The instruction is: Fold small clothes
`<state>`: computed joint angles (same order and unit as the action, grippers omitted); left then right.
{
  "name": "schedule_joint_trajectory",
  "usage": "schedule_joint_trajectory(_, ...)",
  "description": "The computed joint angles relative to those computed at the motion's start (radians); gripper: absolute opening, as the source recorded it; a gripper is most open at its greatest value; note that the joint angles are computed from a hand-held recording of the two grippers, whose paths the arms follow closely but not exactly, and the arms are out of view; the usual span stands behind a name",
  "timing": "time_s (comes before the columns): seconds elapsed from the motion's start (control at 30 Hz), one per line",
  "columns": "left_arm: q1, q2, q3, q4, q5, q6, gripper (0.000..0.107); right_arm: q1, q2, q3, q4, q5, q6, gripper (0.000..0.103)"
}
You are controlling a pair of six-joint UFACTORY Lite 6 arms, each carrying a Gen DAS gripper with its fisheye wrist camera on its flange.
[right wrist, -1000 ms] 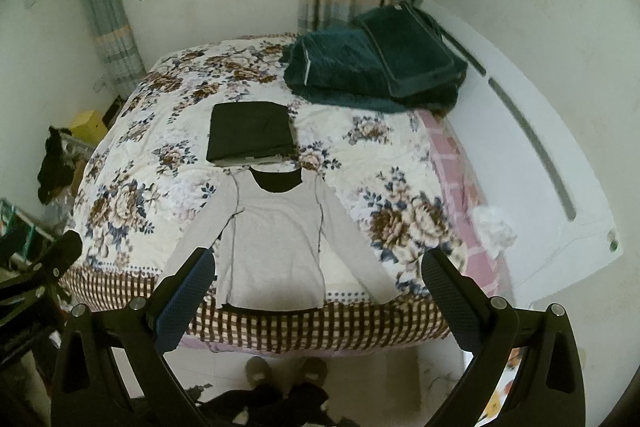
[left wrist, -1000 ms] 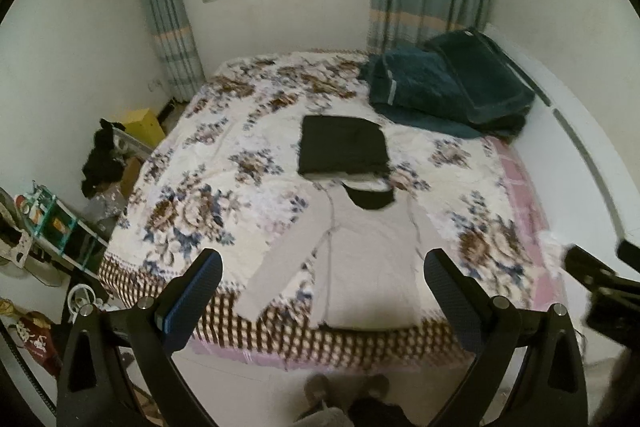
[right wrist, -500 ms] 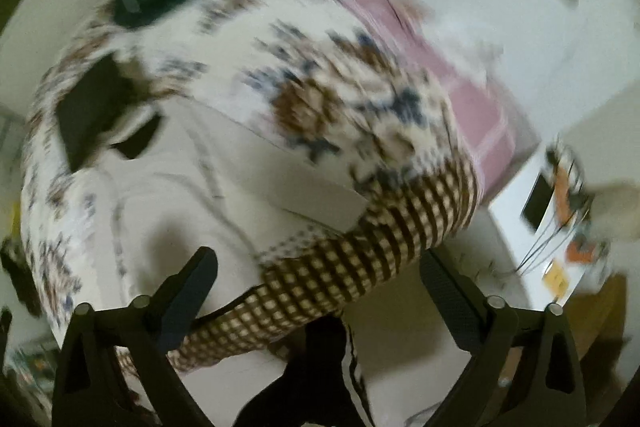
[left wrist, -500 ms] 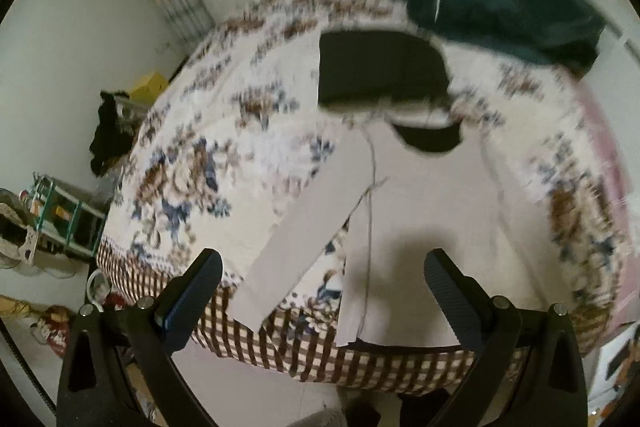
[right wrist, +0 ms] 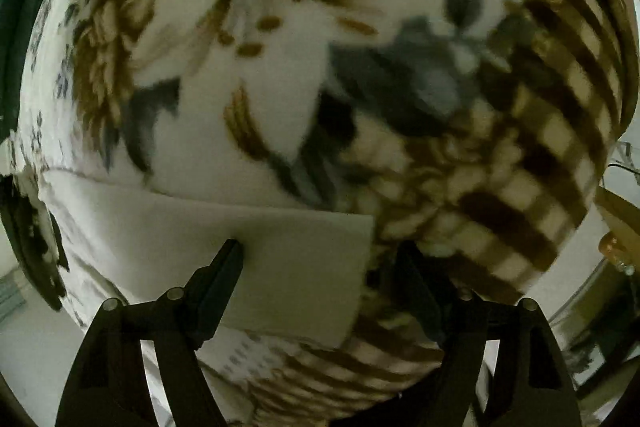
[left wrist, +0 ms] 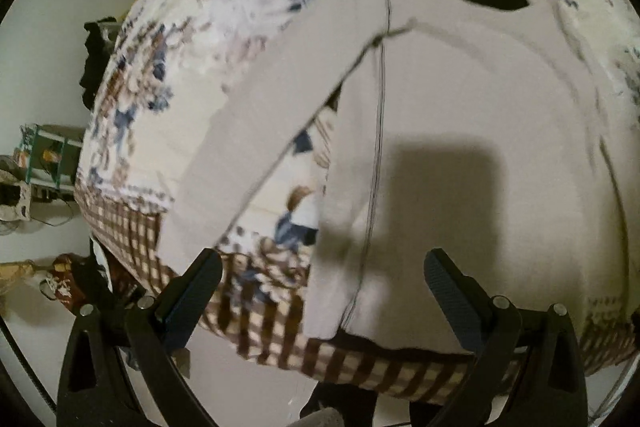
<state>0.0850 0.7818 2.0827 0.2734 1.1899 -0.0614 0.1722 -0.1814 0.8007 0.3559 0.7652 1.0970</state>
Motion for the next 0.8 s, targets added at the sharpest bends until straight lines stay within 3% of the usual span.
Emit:
schedule_joint_trajectory(0.03,0.002,0.011,-0.001,-0.003,-0.019,-0.005,0.103,0.016,0.021,0.016,-0.005,0.000,-0.028,0.046)
schedule_joint_trajectory(0.1,0.012,0.007,-0.045,-0.022,-0.072,-0.008,0.103,0.039,0.018,0.030,0.015,0.008,-0.092,0.007)
schedule_joint_trajectory(0.23,0.045,-0.012,-0.104,-0.039,-0.155,-0.009,0.103,0.031,-0.102,0.059,-0.189,0.135,0.017,0.007)
schedule_joint_trajectory(0.33,0.099,-0.043,-0.166,-0.056,-0.203,0.004,0.103,-0.044,-0.154,0.035,-0.180,0.197,-0.065,0.008)
schedule_joint_trajectory(0.4,0.144,-0.043,-0.175,-0.080,-0.203,0.038,0.103,-0.057,-0.126,0.034,-0.164,0.266,-0.107,0.020)
schedule_joint_trajectory(0.43,0.173,-0.050,-0.191,-0.102,-0.207,0.065,0.103,-0.039,-0.129,0.034,-0.153,0.277,-0.106,0.032)
schedule_joint_trajectory(0.47,0.194,-0.062,-0.217,-0.120,-0.218,0.086,0.103,-0.006,-0.146,0.033,-0.147,0.269,-0.086,0.041)
schedule_joint_trajectory(0.5,0.218,-0.070,-0.242,-0.144,-0.228,0.114,0.103,0.068,-0.169,0.031,-0.136,0.256,-0.032,0.043)
schedule_joint_trajectory(0.57,0.256,-0.064,-0.277,-0.197,-0.229,0.183,0.103,0.245,-0.173,0.009,-0.107,0.186,0.079,0.043)
schedule_joint_trajectory(0.67,0.293,-0.013,-0.284,-0.336,-0.189,0.295,0.100,0.383,-0.069,-0.004,0.056,0.029,0.037,0.043)
schedule_joint_trajectory(0.7,0.296,0.002,-0.286,-0.371,-0.184,0.313,0.087,0.414,0.005,0.052,0.097,0.017,0.020,0.043)
schedule_joint_trajectory(0.73,0.293,0.018,-0.289,-0.400,-0.185,0.328,0.062,0.439,0.073,0.111,0.129,0.010,0.008,0.043)
schedule_joint_trajectory(0.77,0.276,0.037,-0.288,-0.390,-0.194,0.324,0.045,0.460,0.120,0.137,0.165,-0.014,-0.019,0.043)
schedule_joint_trajectory(0.8,0.260,0.057,-0.284,-0.373,-0.204,0.319,0.015,0.485,0.148,0.138,0.192,-0.045,-0.035,0.043)
